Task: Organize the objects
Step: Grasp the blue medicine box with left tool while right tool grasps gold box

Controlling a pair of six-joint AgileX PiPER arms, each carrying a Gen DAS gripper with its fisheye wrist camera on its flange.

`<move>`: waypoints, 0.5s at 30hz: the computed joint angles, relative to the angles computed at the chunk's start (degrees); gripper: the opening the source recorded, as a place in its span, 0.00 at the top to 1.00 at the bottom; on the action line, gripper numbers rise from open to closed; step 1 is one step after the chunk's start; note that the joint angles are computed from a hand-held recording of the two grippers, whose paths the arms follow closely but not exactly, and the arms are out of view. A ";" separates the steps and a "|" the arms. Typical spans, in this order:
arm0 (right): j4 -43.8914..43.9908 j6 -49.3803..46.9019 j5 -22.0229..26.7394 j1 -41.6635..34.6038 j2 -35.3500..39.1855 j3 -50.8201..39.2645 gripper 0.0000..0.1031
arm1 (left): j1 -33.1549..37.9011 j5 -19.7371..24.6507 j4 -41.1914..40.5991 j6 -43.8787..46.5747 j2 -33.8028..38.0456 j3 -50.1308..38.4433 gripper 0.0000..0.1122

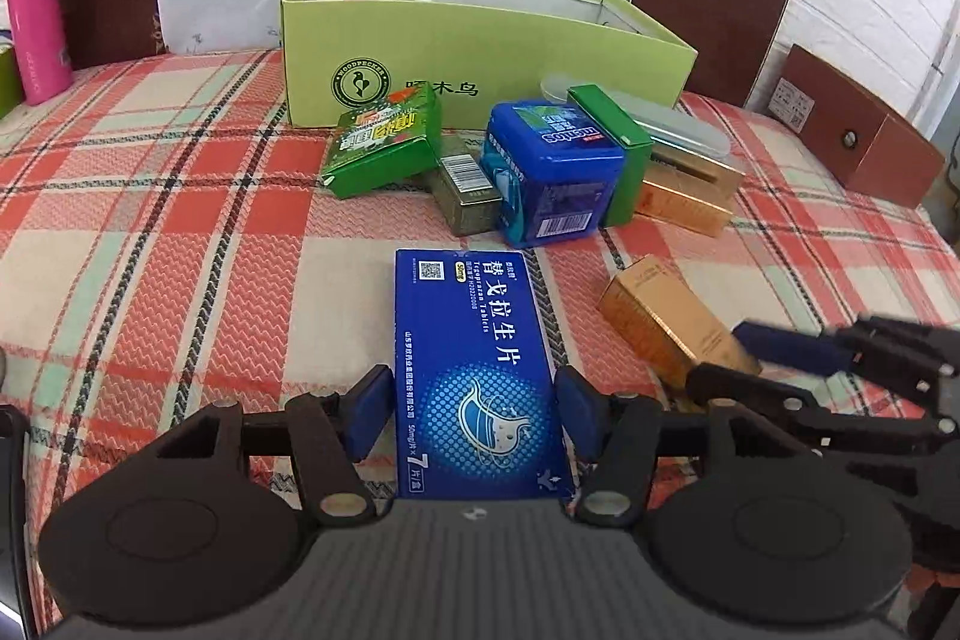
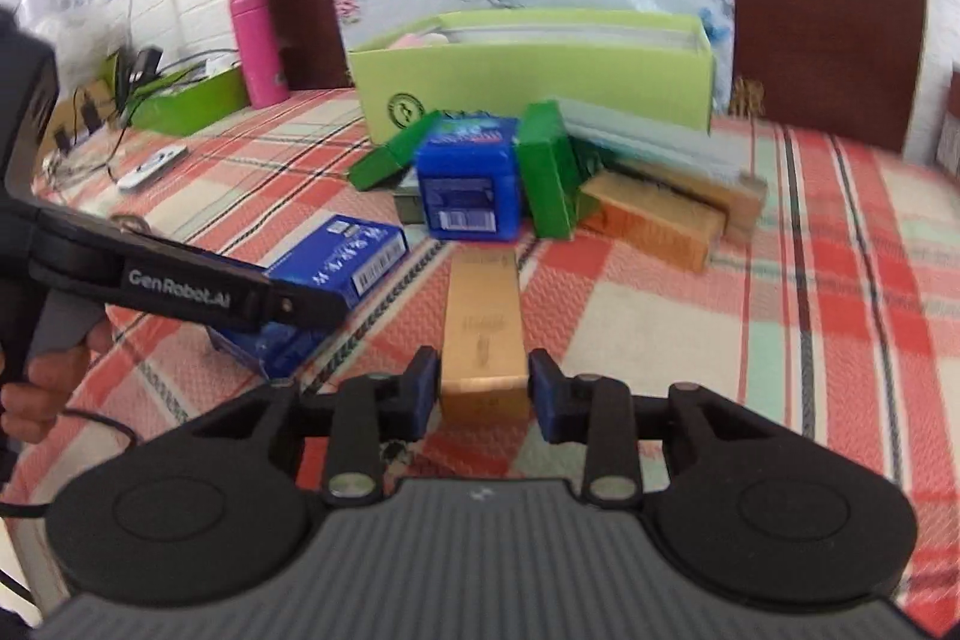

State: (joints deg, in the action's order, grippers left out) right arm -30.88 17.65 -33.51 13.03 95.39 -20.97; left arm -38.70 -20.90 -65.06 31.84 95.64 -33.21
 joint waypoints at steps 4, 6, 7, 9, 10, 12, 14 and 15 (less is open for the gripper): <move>8.82 -6.67 0.14 4.56 -0.54 0.03 0.54 | -0.64 -0.80 -4.09 3.48 0.73 -0.84 0.43; 9.87 -6.73 0.48 5.28 0.03 -0.59 0.54 | -0.69 -1.00 -4.25 3.53 0.85 -0.85 0.42; 10.49 -6.91 0.77 5.50 0.38 -0.89 0.54 | -0.77 -1.18 -4.32 3.57 1.01 -0.92 0.40; 9.89 -6.07 1.10 5.01 1.12 -1.35 0.54 | -0.88 -1.50 -4.28 3.83 1.44 -1.18 0.38; 10.10 -5.98 1.21 4.98 1.44 -1.42 0.54 | -1.21 -1.94 -5.10 4.68 1.76 -1.43 0.38; 9.60 -5.52 1.47 4.63 2.06 -1.70 0.54 | -1.81 -2.79 -7.25 7.19 2.32 -2.03 0.38; 9.55 -5.23 1.62 4.63 2.40 -1.89 0.54 | -2.06 -3.17 -7.82 7.88 2.55 -2.18 0.38; 9.23 -5.03 1.55 4.51 2.71 -1.98 0.56 | -1.99 -3.07 -7.67 7.73 2.46 -2.12 0.38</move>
State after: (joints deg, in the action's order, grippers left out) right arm -21.65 12.62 -31.96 17.53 98.10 -22.96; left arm -40.69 -23.97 -72.73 39.57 98.09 -35.32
